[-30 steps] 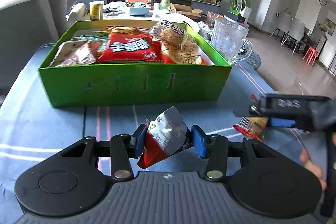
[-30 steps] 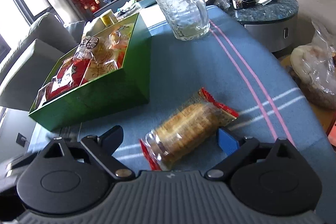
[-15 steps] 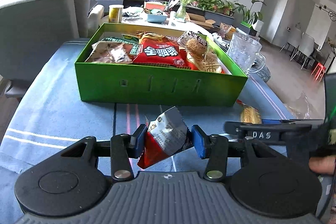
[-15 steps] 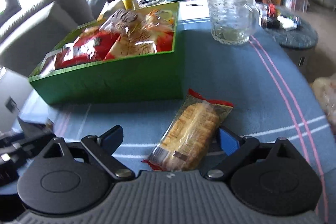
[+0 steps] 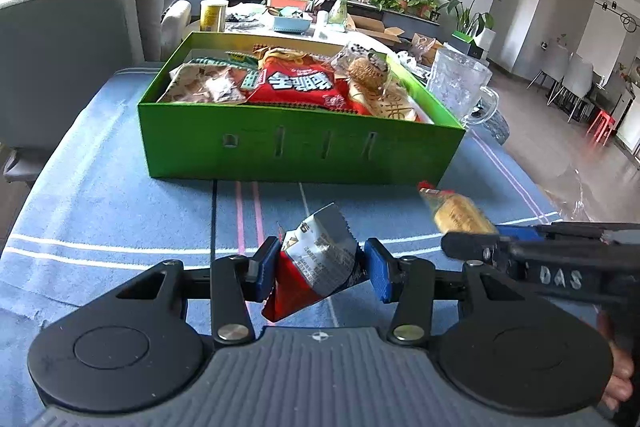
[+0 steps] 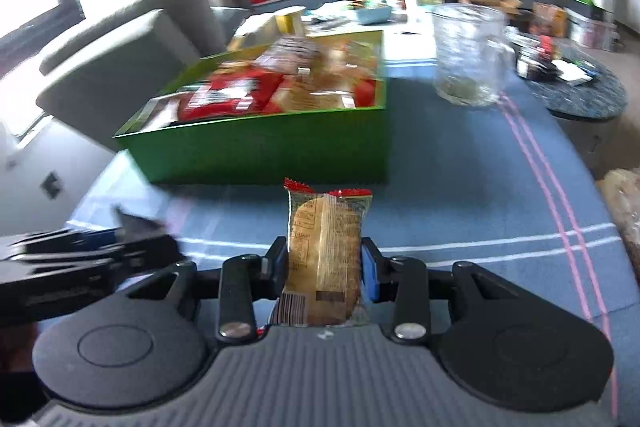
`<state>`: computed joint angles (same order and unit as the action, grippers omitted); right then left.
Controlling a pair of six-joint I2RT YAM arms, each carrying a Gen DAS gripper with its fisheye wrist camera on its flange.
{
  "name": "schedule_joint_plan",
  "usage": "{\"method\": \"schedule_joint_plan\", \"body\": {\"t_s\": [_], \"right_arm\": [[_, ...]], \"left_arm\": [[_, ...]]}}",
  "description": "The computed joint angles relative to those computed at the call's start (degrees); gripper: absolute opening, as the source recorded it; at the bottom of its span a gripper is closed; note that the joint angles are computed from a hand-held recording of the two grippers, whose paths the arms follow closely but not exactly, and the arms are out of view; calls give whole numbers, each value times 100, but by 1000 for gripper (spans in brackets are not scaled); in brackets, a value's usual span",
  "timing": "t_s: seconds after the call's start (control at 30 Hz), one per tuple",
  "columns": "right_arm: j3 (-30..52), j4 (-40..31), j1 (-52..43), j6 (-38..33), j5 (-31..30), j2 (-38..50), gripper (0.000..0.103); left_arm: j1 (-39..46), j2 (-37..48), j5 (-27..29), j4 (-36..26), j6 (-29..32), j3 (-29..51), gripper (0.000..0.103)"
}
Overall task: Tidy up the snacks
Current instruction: 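Carry the chip bag and wafer pack into the green box and open both grippers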
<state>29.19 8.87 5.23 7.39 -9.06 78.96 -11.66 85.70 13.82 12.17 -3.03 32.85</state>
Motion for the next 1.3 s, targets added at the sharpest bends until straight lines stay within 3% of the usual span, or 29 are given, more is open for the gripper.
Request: {"method": "schedule_joint_plan", "body": {"t_s": [0.27, 0.4, 0.83, 0.9, 1.3], "right_arm": [[79, -125, 284, -276, 29, 335, 95], [-20, -131, 392, -256, 101, 230, 103], [-59, -141, 762, -146, 787, 234, 102], [-76, -149, 762, -36, 778, 156, 97], [-148, -224, 944, 248, 847, -486, 97]], "left_arm": [[296, 67, -14, -21, 85, -147, 43], [387, 59, 23, 2, 61, -179, 43], [411, 30, 120, 60, 79, -246, 43], [421, 16, 137, 70, 77, -255, 43], [593, -526, 312, -32, 96, -485, 43]]}}
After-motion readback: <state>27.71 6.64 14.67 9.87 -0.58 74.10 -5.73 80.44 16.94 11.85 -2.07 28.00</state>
